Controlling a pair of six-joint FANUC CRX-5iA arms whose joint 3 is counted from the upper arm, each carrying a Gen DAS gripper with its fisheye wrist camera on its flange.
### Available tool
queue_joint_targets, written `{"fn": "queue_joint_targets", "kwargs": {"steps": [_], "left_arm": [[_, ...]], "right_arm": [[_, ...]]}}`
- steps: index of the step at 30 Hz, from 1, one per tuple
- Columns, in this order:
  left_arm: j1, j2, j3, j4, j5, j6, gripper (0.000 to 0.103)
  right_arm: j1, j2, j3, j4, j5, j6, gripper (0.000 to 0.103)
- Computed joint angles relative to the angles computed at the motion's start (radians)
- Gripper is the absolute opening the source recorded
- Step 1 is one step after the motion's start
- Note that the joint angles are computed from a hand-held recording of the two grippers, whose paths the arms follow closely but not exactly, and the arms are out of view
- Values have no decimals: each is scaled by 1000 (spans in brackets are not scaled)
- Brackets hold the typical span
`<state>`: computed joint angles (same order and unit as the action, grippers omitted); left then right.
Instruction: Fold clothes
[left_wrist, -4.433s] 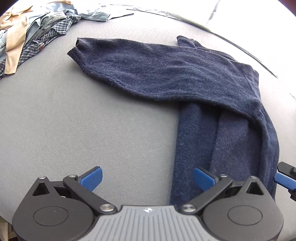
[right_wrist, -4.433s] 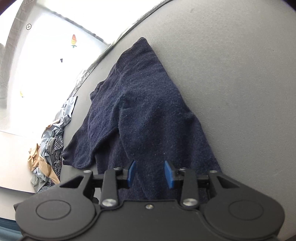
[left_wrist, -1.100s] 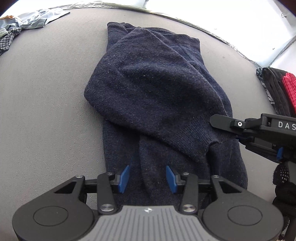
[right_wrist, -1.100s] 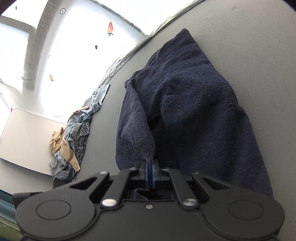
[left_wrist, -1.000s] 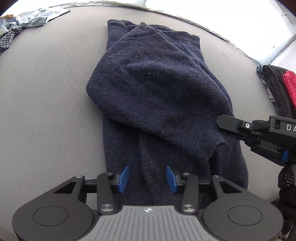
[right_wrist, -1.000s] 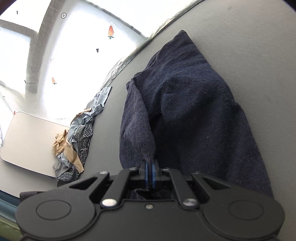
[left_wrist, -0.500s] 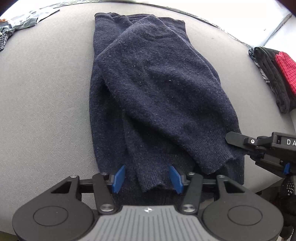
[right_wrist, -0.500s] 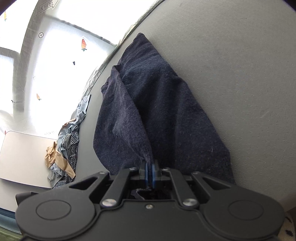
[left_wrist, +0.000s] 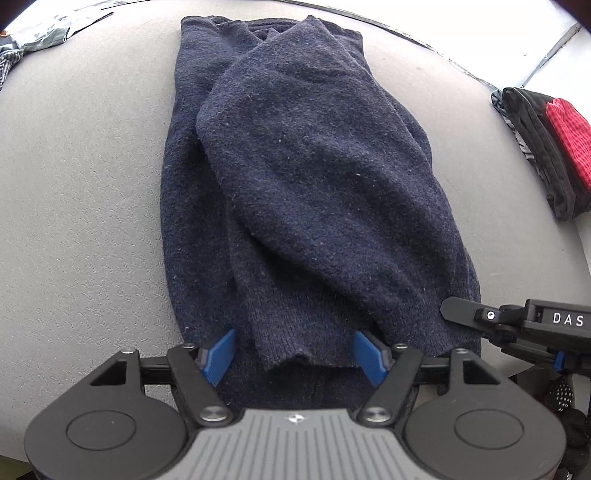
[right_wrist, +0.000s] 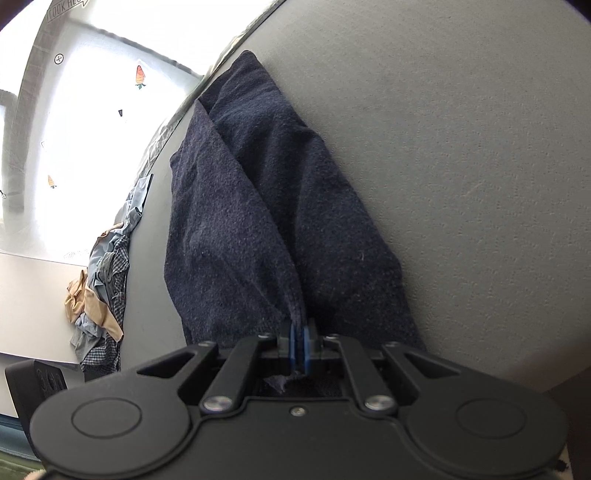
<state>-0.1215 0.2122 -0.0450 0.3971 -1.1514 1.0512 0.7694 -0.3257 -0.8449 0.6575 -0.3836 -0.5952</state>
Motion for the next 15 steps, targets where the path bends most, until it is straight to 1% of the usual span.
{"fn": "queue_joint_targets", "kwargs": {"steps": [4, 5, 6, 8, 9, 11, 13, 14, 15], "left_arm": [[13, 12, 11, 20, -17, 20, 72], [18, 13, 13, 28, -23, 25, 72], [24, 16, 17, 35, -30, 28, 72], [36, 9, 15, 50, -26, 32, 73], [39, 3, 12, 52, -12, 37, 75], [45, -12, 6, 60, 29, 47, 79], [55, -20, 2, 70, 62, 53, 80], [60, -21, 0, 72, 73, 56, 81], [65, -21, 0, 69, 82, 65, 83]], "right_arm": [[0, 21, 63, -170, -44, 159, 8], [-2, 27, 85, -209, -63, 205, 9], [-5, 33, 106, -245, -81, 249, 14], [-16, 35, 133, -287, -100, 307, 17], [-21, 36, 145, -306, -109, 333, 19], [-30, 16, 121, -242, -82, 273, 24], [-42, -4, 93, -132, -75, 187, 36], [-46, -9, 85, -92, -78, 159, 38], [-53, -11, 84, -68, -90, 145, 43]]}}
